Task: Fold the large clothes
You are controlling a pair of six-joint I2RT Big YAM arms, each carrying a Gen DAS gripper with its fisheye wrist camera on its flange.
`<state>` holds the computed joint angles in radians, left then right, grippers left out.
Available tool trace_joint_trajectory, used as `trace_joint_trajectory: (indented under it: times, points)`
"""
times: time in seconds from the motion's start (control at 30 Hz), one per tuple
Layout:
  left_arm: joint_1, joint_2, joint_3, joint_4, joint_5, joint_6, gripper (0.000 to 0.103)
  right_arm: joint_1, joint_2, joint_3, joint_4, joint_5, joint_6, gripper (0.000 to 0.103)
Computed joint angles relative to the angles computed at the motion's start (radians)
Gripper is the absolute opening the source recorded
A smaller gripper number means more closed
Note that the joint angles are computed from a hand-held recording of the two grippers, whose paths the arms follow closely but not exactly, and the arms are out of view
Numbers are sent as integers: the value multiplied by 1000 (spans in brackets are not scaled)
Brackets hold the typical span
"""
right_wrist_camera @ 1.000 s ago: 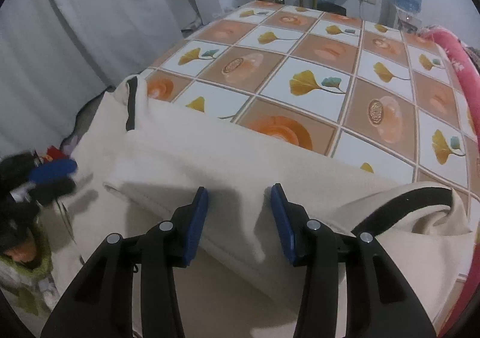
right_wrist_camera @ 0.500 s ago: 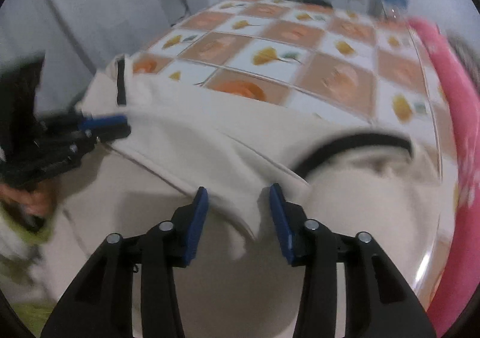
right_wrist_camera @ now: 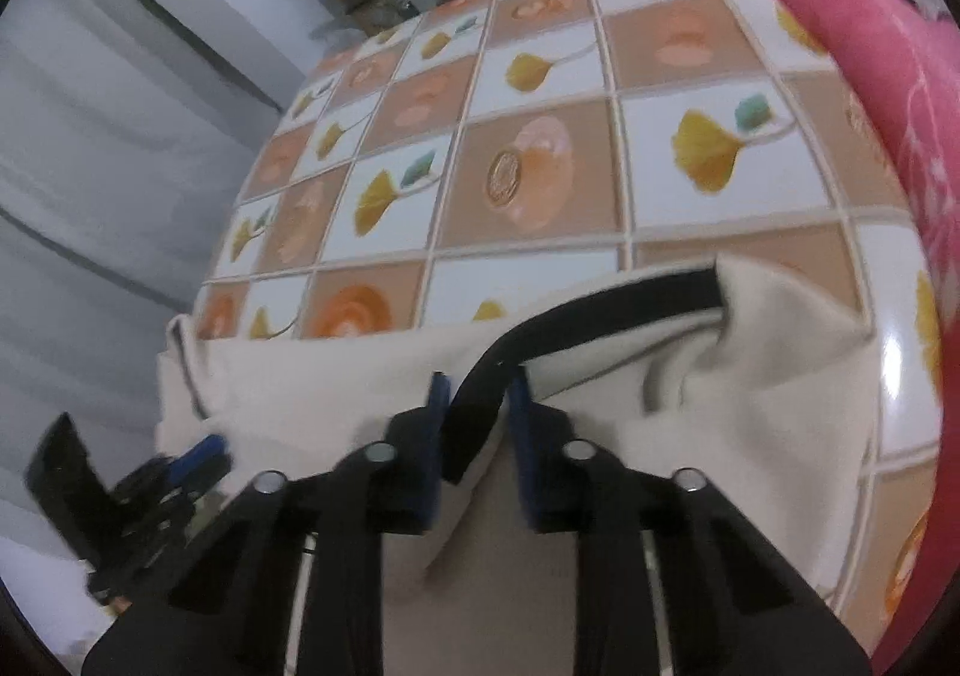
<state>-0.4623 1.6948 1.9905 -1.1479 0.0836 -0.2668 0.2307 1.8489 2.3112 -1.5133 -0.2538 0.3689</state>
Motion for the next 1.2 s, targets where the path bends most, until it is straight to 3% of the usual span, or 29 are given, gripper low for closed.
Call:
trace_joint_trajectory:
  times: [0.07,0.13,0.17,0.23,0.3,0.37,0.47,0.57,0.67,0.7,0.73,0.8,0.87,0.93,0.97,1.03,1.13,1.2]
  points:
    - [2,-4,-7,7,10,-6,19,-1,6,-9,5,35,-9,15]
    - [6,-8,-11,10,22,-14,19,-10,-4,-40,32,17,6,14]
    - [9,-9,-9,6,29,-20,19,-7,5,-17,7,26,4,15]
    - [16,-21,-8,1,37,-36,19,10,19,40,-52,88,-24,23]
    - [26,-41,-9,16,30,-42,19,48,24,105,-102,216,-90,32]
    - [40,-47,5,39,44,-43,19,80,26,148,-121,299,-143,34]
    - [55,14,115,11,45,-57,20,103,44,196,-117,243,-172,34]
    - [68,144,305,-75,86,-64,22,133,79,220,-107,210,-185,34]
    - [66,262,461,-240,-35,-62,22,148,74,161,-88,193,-197,34]
    - [70,274,464,-273,-76,-71,22,147,55,114,-74,206,-198,34]
    - [81,258,417,-268,-89,-90,18,140,20,48,-40,207,-202,34]
    - [108,179,286,-183,-34,-127,17,117,-35,-41,12,167,-190,34]
    - [110,163,281,-175,-46,-132,15,98,-52,-51,3,165,-156,34]
    - [84,141,284,-157,-133,-85,22,105,-46,-13,-27,210,-146,34]
    - [73,131,285,-142,-136,-58,22,120,-50,2,-28,246,-161,35]
    - [48,106,274,-117,-91,-8,22,133,-63,-5,-13,234,-176,36]
    - [0,99,269,-131,-56,66,24,159,-92,-61,8,214,-185,36]
    - [-23,127,278,-196,-53,66,25,171,-94,-108,1,238,-185,36]
